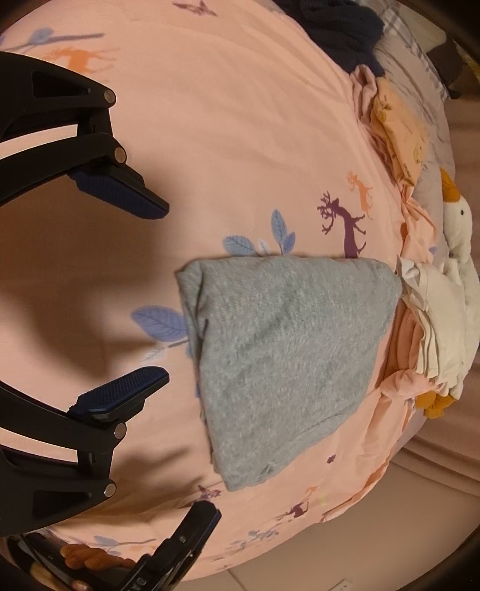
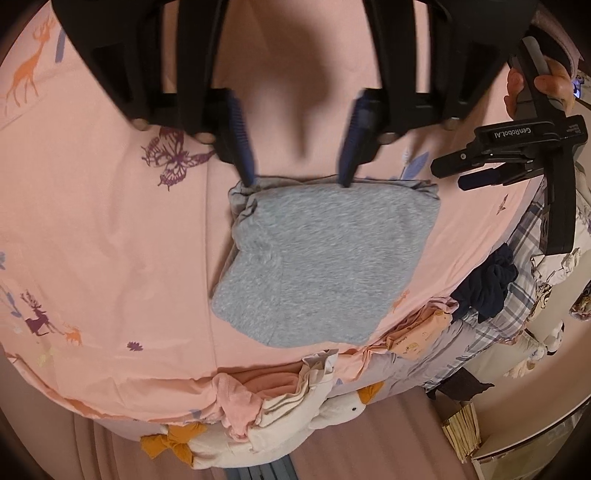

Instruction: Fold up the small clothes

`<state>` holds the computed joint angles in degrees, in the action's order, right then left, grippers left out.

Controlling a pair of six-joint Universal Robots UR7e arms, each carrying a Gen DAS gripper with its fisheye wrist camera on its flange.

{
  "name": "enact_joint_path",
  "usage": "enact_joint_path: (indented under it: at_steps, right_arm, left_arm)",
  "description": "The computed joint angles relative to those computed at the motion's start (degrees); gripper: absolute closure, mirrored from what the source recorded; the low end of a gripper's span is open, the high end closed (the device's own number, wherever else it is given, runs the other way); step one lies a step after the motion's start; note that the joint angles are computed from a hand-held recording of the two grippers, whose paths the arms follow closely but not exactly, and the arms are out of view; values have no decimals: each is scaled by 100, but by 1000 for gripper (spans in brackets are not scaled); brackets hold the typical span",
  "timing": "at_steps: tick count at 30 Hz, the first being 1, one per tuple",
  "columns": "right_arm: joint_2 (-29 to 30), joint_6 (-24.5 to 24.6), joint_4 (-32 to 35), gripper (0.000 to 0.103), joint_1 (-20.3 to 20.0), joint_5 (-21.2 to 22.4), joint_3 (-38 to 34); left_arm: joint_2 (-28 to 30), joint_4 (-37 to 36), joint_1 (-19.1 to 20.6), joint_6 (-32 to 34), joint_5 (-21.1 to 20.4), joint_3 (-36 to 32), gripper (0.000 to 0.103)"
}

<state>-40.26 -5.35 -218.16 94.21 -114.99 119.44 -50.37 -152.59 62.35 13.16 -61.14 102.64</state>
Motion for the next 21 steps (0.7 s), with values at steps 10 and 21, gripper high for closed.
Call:
enact_joint_path:
  at_steps: [10,21]
  right_arm:
    - [-22,57,-559,0,579,-688,210]
    - [13,-132,-1031,0,1349,-1480,213]
  left_arm:
    - [-580,-225,-302,-290,417,631,19]
    - [-1190,-796,-661,-186,671,1176,6]
